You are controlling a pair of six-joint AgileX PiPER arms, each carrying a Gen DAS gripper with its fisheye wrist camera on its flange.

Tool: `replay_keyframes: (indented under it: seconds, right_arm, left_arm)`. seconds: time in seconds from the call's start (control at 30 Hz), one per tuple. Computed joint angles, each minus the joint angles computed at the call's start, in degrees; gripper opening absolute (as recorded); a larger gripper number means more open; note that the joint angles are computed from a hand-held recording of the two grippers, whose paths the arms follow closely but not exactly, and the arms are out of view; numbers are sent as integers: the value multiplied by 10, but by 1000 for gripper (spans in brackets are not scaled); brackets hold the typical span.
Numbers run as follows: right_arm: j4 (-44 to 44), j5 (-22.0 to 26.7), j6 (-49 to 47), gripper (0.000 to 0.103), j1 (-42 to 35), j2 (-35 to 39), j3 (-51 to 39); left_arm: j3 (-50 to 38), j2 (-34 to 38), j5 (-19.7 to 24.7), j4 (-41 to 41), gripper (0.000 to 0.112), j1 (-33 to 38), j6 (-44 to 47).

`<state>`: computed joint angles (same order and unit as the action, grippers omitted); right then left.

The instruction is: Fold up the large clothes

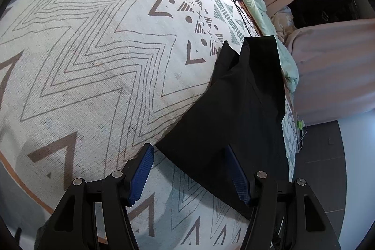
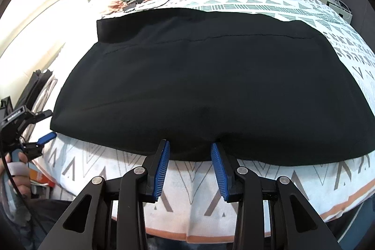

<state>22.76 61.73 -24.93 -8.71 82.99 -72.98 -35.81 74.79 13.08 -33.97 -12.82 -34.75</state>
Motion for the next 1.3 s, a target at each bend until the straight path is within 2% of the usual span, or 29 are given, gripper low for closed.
replay_keyframes:
  seconds: [0.1, 0.4, 0.47, 0.6, 1.0, 1.3]
  right_arm:
    - [13, 7, -3, 37, -9, 7, -10]
    - [4, 25, 8, 37, -1, 14, -45]
    - [-13, 21, 7, 38, 14, -9, -44]
    - [9, 34, -22, 38, 12, -27, -41]
    - [-48, 5, 34, 39, 34, -5, -16]
    - [-74, -28, 62, 41, 61, 37, -18]
  left_arm:
    - [-6, 11, -3, -42, 64, 1, 35]
    - [-35, 33, 8, -19, 65, 3, 16]
    - [-35, 36, 12, -47, 64, 8, 46]
    - [-31, 35, 13, -103, 64, 16, 103]
    - [11, -17, 2, -87, 64, 21, 81]
    - [7, -15, 8, -94, 64, 24, 94]
